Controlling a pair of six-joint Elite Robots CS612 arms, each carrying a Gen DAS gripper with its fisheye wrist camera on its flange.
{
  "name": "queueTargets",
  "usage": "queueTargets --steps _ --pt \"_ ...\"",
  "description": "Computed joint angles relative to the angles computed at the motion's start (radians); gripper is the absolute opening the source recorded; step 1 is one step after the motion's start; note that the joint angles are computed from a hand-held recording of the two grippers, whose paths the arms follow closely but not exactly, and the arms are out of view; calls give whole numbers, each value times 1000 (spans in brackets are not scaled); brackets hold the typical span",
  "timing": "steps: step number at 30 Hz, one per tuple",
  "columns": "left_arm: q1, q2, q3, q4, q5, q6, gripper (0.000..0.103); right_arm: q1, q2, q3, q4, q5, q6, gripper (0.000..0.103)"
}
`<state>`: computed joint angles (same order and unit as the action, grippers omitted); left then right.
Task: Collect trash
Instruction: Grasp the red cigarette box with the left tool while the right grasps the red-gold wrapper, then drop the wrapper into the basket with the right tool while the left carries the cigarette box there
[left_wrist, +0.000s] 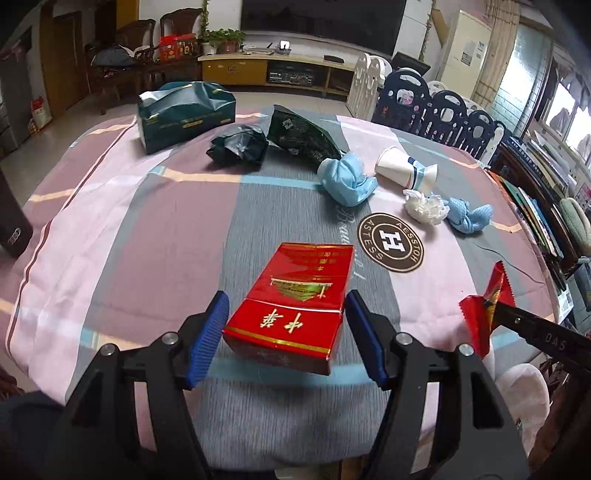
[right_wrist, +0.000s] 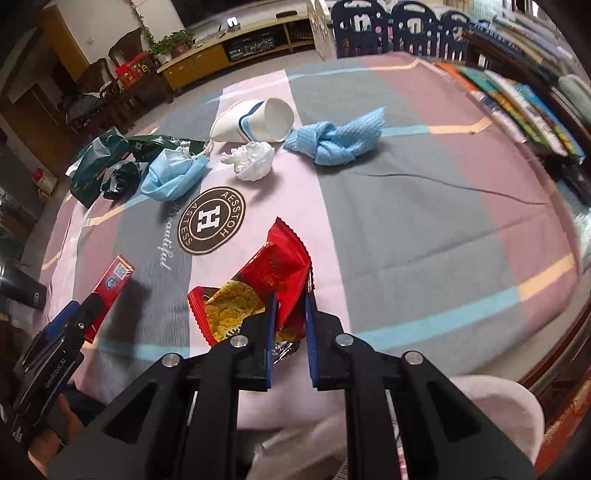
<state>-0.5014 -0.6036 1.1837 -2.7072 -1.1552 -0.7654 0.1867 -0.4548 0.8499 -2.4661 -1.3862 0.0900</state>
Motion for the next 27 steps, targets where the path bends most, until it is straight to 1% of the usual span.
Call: queueTargets --steps 1,3,7,14,19,23,27 --pt "-2 -8 18 -26 -1 -8 66 2 -12 21 -19 -15 -5 15" --pt "-8 -19 36 -49 15 -15 66 3 -37 65 -56 -45 -11 15" --pt "-26 -43 63 -80 45 6 66 -2 -88 150 -131 -65 -7 15" --pt "-59 -88 101 -152 114 56 65 -16 -166 268 -241 -62 15 15" --pt "-98 -126 119 -164 201 128 65 -22 -238 377 -329 -78 -31 15" --pt "-123 -145 133 -184 222 169 65 -28 -285 449 -383 -80 -57 15" --pt "-142 -162 148 -210 237 192 65 -39 -322 507 -440 -60 -70 15"
